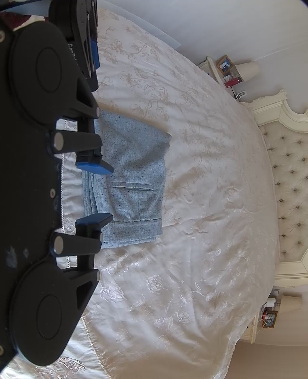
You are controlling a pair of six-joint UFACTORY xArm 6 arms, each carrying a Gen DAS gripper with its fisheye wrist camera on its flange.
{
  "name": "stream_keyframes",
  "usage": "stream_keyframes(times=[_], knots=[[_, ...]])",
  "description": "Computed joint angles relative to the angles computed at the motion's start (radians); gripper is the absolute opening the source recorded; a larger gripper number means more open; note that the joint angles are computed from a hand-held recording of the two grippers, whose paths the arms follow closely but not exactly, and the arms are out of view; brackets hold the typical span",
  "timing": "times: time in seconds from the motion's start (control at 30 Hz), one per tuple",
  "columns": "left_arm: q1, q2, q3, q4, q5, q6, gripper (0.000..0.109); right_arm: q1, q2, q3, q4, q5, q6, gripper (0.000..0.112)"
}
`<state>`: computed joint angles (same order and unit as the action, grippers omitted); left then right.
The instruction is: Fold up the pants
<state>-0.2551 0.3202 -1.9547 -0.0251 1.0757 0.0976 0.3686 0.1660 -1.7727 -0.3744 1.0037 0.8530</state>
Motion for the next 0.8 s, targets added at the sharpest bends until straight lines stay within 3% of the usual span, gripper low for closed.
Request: stream_keyframes(times=[0.8], knots=[[-0.028, -0.018, 0.027, 0.055, -0.011, -0.026, 0.045, -0.022, -0.024, 0.058, 0.038, -0.065, -0.012, 0.039]])
